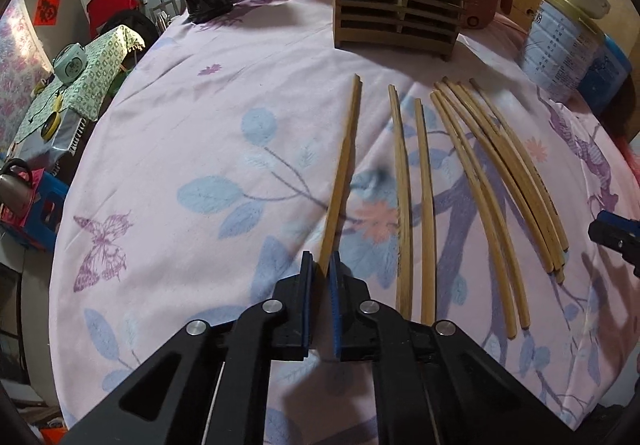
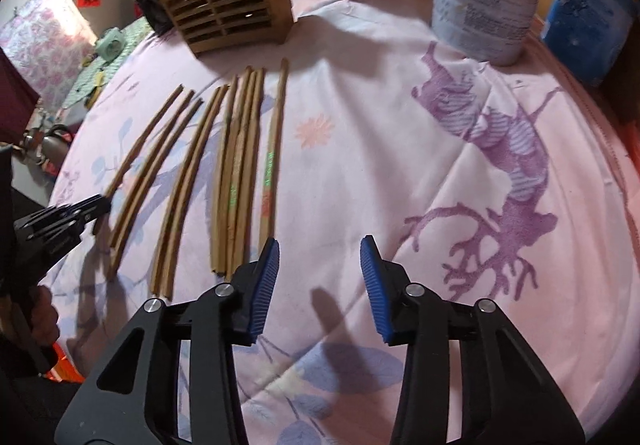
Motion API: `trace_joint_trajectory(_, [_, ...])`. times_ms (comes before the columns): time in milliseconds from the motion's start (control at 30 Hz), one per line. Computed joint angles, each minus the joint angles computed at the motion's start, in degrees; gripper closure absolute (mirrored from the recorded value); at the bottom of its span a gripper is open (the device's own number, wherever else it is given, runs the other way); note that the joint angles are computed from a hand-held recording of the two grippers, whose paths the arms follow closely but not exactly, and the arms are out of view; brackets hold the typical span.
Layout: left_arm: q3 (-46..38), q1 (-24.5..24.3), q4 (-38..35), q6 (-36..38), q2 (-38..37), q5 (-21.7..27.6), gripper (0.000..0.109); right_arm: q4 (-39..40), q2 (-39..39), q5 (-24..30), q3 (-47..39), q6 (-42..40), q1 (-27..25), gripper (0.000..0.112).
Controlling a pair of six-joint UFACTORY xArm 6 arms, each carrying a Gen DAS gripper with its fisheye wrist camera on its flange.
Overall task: Organize utensils
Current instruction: 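Close the left tool on one bamboo chopstick while the right tool grasps another, then lift both chopsticks, carry them to the wooden holder and open both tools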
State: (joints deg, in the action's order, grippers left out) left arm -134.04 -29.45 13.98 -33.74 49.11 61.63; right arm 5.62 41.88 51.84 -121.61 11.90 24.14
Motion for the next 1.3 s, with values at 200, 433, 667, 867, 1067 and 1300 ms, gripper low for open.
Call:
trace_joint_trajectory(200, [-0.23, 0.25, -0.36, 0.56, -0.3, 2.26, 0.1, -1.23, 2.21, -0.02, -1.22, -1.8, 1.54, 0.082])
trace_joint_trajectory(433, [10.98, 0.0, 2.45, -3.24, -6.91, -1.8, 0.095, -10.16, 0.77, -7.35, 3.58, -0.04, 3.59, 0.084])
trace_joint_trajectory(667, [15.05, 0.36, 2.79, -4.65, -9.08, -4.94, 0.092, -10.15, -0.12, -8.81, 5.19, 0.47, 3.39, 0.087])
trace_joint_trajectory(867, [16.17, 0.42, 3.89, -5.25, -9.55, -5.97, 0.092, -12.65, 2.11, -11.53, 3.1, -0.3, 4.31, 0.104])
trace_joint_trajectory(1067, [19.21, 1.25, 1.28, -4.12, -12.18, -8.16, 0.103, -12.0, -1.86, -12.97, 7.03, 3.02, 3.35, 0.106])
trace_joint_trajectory(1300, [15.09, 2.56, 0.35, -2.06, -14.46, -7.61, 0.103, -17.7, -7.07, -15.54, 7.3, 8.49, 2.0, 0.106])
